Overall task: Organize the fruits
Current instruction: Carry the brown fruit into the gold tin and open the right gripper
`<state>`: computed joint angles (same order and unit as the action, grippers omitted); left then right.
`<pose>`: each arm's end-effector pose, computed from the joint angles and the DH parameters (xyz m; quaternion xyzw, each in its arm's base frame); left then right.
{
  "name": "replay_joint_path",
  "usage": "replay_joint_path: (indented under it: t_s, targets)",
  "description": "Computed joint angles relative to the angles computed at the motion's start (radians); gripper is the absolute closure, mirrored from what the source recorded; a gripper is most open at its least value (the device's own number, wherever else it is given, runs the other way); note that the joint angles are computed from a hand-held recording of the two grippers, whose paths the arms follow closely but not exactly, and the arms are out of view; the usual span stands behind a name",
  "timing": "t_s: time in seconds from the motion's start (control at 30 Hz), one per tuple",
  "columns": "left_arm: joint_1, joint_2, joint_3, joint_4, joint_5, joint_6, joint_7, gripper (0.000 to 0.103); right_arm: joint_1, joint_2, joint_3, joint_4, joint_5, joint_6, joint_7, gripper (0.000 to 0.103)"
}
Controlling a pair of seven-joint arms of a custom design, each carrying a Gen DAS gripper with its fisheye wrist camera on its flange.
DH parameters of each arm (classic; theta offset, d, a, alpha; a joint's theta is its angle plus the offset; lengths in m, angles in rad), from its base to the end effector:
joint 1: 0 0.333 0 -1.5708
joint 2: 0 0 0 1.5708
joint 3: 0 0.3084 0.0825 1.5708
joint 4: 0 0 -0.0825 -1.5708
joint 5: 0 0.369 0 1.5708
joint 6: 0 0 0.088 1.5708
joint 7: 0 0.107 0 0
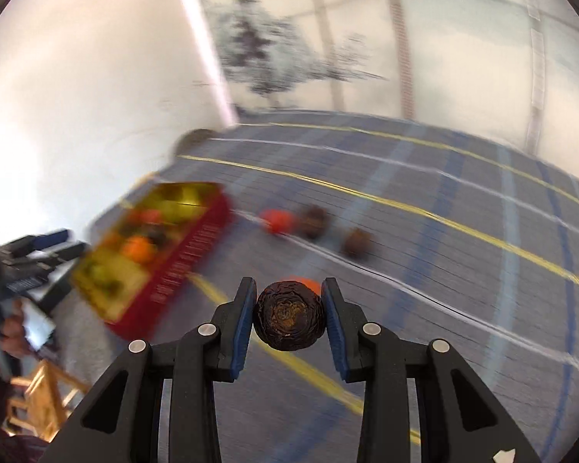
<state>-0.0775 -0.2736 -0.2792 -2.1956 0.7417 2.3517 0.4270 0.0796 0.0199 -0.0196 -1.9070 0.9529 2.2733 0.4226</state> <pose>0.4672 -0.1752 0.5407 -0.7565 0.5274 -0.1729 0.3459 0.5837 0.0554 0.5274 -0.8193 0.3856 -0.0542 0.4208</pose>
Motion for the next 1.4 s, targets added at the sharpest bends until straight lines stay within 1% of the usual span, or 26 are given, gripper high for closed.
replay_joint_path:
  t_s: [0.07, 0.17, 0.3, 0.43, 0.5, 0.53, 0.57, 0.6, 0.63, 0.67, 0.77, 0.83, 0.87, 0.9, 0.97, 1.0, 1.03, 1.07, 1.13, 1.17, 1.23, 1.33, 1.37, 1.4]
  targets:
    - [-0.001, -0.035, 0.0, -0.036, -0.001, -0.004, -0.008, 0.039, 0.019, -0.01, 0.018, 0.007, 0.013, -0.047, -0.013, 0.07]
    - [0.003, -0.078, -0.004, -0.08, -0.007, -0.009, -0.008, 0.038, 0.064, -0.007, 0.047, 0.018, -0.002, -0.062, -0.022, 0.07]
    - [0.011, -0.134, -0.003, -0.138, -0.04, -0.01, 0.0, 0.038, 0.117, 0.018, 0.079, 0.037, -0.037, -0.058, -0.028, 0.07]
    - [0.027, -0.172, -0.004, -0.178, -0.07, 0.002, 0.006, 0.038, 0.16, 0.06, 0.106, 0.069, -0.095, -0.034, 0.006, 0.07]
    - [0.034, -0.188, -0.005, -0.196, -0.083, 0.009, 0.009, 0.037, 0.178, 0.077, 0.12, 0.078, -0.121, 0.0, 0.019, 0.068]
    - [0.037, -0.19, -0.006, -0.2, -0.089, 0.012, 0.012, 0.037, 0.184, 0.096, 0.126, 0.097, -0.126, -0.003, 0.021, 0.067]
    - [0.038, -0.193, -0.006, -0.204, -0.1, 0.014, 0.017, 0.036, 0.18, 0.107, 0.127, 0.112, -0.124, -0.021, 0.017, 0.055]
    - [0.039, -0.196, -0.006, -0.207, -0.108, 0.019, 0.021, 0.035, 0.183, 0.115, 0.131, 0.12, -0.128, -0.013, 0.023, 0.036]
    - [0.04, -0.198, -0.006, -0.21, -0.115, 0.025, 0.026, 0.035, 0.187, 0.115, 0.136, 0.118, -0.125, 0.021, 0.03, 0.029]
    - [0.042, -0.202, -0.007, -0.213, -0.12, 0.031, 0.031, 0.034, 0.184, 0.108, 0.139, 0.112, -0.102, 0.035, 0.023, 0.026]
    - [0.049, -0.217, -0.014, -0.226, -0.124, 0.053, 0.033, 0.031, 0.165, 0.067, 0.129, 0.087, -0.009, 0.081, -0.001, 0.025]
    - [0.046, -0.22, -0.011, -0.231, -0.136, 0.078, 0.049, 0.031, 0.151, 0.033, 0.111, 0.054, 0.041, 0.131, -0.039, 0.018]
    - [0.045, -0.221, -0.013, -0.233, -0.139, 0.096, 0.059, 0.031, 0.143, 0.014, 0.099, 0.031, 0.068, 0.161, -0.067, 0.007]
    - [0.043, -0.22, -0.014, -0.234, -0.139, 0.118, 0.069, 0.031, 0.135, -0.003, 0.086, 0.004, 0.085, 0.206, -0.09, 0.002]
    - [0.039, -0.211, -0.016, -0.232, -0.146, 0.165, 0.093, 0.031, 0.118, -0.025, 0.058, -0.045, 0.087, 0.297, -0.112, 0.002]
    - [0.036, -0.198, -0.014, -0.225, -0.15, 0.198, 0.111, 0.031, 0.099, -0.022, 0.036, -0.056, 0.075, 0.307, -0.112, 0.001]
    - [0.032, -0.185, -0.014, -0.218, -0.153, 0.236, 0.129, 0.031, 0.084, -0.013, 0.021, -0.057, 0.05, 0.306, -0.091, 0.0]
    - [0.032, -0.173, -0.017, -0.209, -0.155, 0.262, 0.143, 0.031, 0.063, 0.001, 0.005, -0.053, -0.004, 0.302, -0.042, 0.0]
    - [0.02, -0.125, -0.018, -0.166, -0.174, 0.31, 0.193, 0.031, 0.024, 0.038, -0.022, -0.043, -0.167, 0.318, 0.105, 0.0]
    - [0.018, -0.106, -0.021, -0.146, -0.184, 0.316, 0.208, 0.031, 0.006, 0.056, -0.032, -0.034, -0.244, 0.315, 0.174, 0.0]
    - [0.008, -0.039, -0.024, -0.081, -0.203, 0.342, 0.245, 0.031, -0.039, 0.096, -0.051, -0.004, -0.338, 0.296, 0.266, 0.0]
    - [-0.026, 0.059, -0.006, 0.006, -0.258, 0.389, 0.319, 0.031, -0.074, 0.126, -0.052, 0.001, -0.448, 0.354, 0.359, 0.0]
    - [-0.033, 0.11, -0.01, 0.055, -0.256, 0.39, 0.34, 0.03, -0.081, 0.137, -0.052, 0.002, -0.486, 0.373, 0.389, 0.0]
    - [-0.04, 0.144, -0.011, 0.094, -0.244, 0.375, 0.35, 0.03, -0.091, 0.143, -0.048, 0.002, -0.508, 0.381, 0.403, 0.0]
